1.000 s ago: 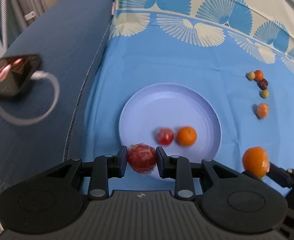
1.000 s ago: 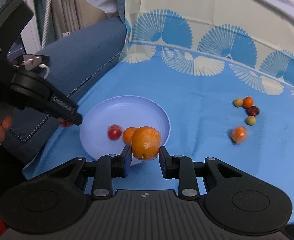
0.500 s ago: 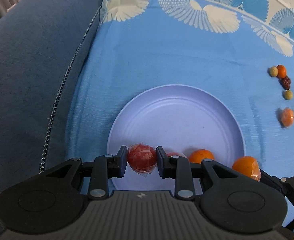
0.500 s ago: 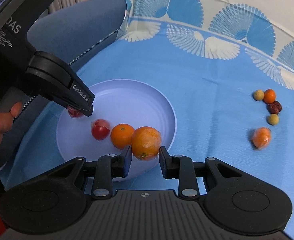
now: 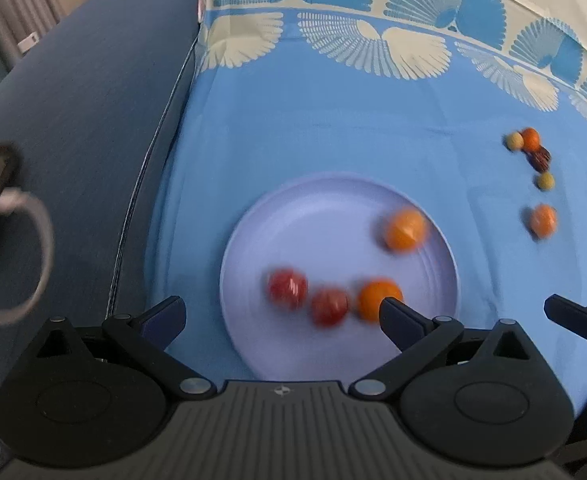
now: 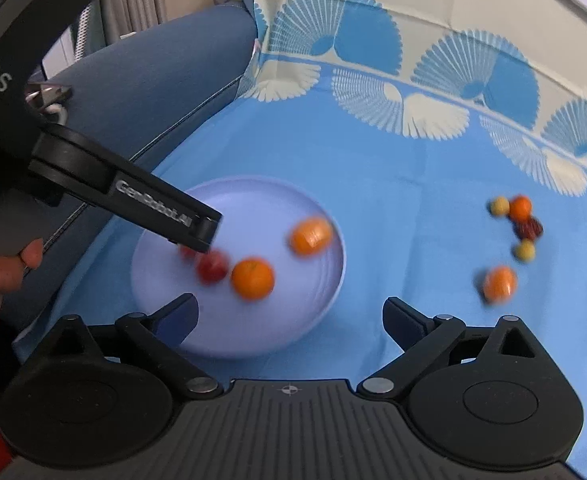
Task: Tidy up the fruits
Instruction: 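Lift both tools away from the plate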
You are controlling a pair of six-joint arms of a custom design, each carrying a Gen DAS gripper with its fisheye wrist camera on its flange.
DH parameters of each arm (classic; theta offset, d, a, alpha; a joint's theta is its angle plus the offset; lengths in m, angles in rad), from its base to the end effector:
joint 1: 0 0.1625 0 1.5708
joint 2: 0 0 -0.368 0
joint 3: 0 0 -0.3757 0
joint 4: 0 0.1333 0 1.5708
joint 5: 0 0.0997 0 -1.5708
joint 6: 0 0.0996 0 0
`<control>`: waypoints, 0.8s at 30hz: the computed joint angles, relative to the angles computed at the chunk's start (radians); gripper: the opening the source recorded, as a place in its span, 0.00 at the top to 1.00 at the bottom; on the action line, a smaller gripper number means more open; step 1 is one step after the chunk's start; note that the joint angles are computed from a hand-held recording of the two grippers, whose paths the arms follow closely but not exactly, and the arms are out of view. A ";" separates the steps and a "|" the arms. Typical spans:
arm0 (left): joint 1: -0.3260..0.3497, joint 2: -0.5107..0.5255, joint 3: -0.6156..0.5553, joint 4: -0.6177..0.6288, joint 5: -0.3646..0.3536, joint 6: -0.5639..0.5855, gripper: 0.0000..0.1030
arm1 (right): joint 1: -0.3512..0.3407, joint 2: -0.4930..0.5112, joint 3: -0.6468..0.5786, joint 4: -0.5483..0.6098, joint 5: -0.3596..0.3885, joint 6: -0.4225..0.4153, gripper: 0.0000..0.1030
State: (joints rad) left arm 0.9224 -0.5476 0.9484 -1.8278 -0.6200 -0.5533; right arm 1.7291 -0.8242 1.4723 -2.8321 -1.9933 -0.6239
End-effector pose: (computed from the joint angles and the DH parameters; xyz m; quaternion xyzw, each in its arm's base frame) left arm -0.2824 -0.7276 0.1360 0.0750 0.8842 -0.2054 0.4127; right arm 0.1990 -0.6601 0.1889 0.2968 -0.8859 0.2410 0.2626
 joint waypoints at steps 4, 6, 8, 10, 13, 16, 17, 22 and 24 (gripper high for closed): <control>-0.041 -0.083 0.109 0.088 -0.017 -0.122 0.00 | 0.015 -0.101 0.136 -0.040 -0.016 0.021 0.03; -0.064 -0.124 0.172 0.097 -0.016 -0.159 0.00 | 0.021 -0.147 0.197 -0.067 -0.015 0.028 0.02; -0.086 -0.165 0.238 0.089 -0.013 -0.184 0.00 | 0.029 -0.184 0.253 -0.111 -0.016 0.016 0.01; -0.108 -0.203 0.299 0.073 -0.007 -0.203 0.00 | 0.034 -0.207 0.287 -0.149 -0.012 0.002 0.01; -0.137 -0.243 0.363 0.066 0.008 -0.240 0.00 | 0.042 -0.235 0.327 -0.212 0.002 -0.020 0.01; -0.161 -0.270 0.410 0.078 0.023 -0.291 0.00 | 0.047 -0.261 0.364 -0.259 0.019 -0.040 0.01; -0.168 -0.277 0.422 0.079 0.030 -0.303 0.00 | 0.048 -0.266 0.372 -0.268 0.022 -0.047 0.01; -0.199 -0.302 0.475 0.046 0.073 -0.307 0.00 | 0.053 -0.299 0.414 -0.311 0.035 -0.058 0.01; -0.210 -0.308 0.489 0.036 0.091 -0.302 0.00 | 0.055 -0.304 0.422 -0.323 0.037 -0.056 0.01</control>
State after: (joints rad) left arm 0.7123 -0.8551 1.4377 -1.7922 -0.5295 -0.8553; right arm 1.7837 -1.1287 1.8942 -3.1556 -1.9565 -0.6803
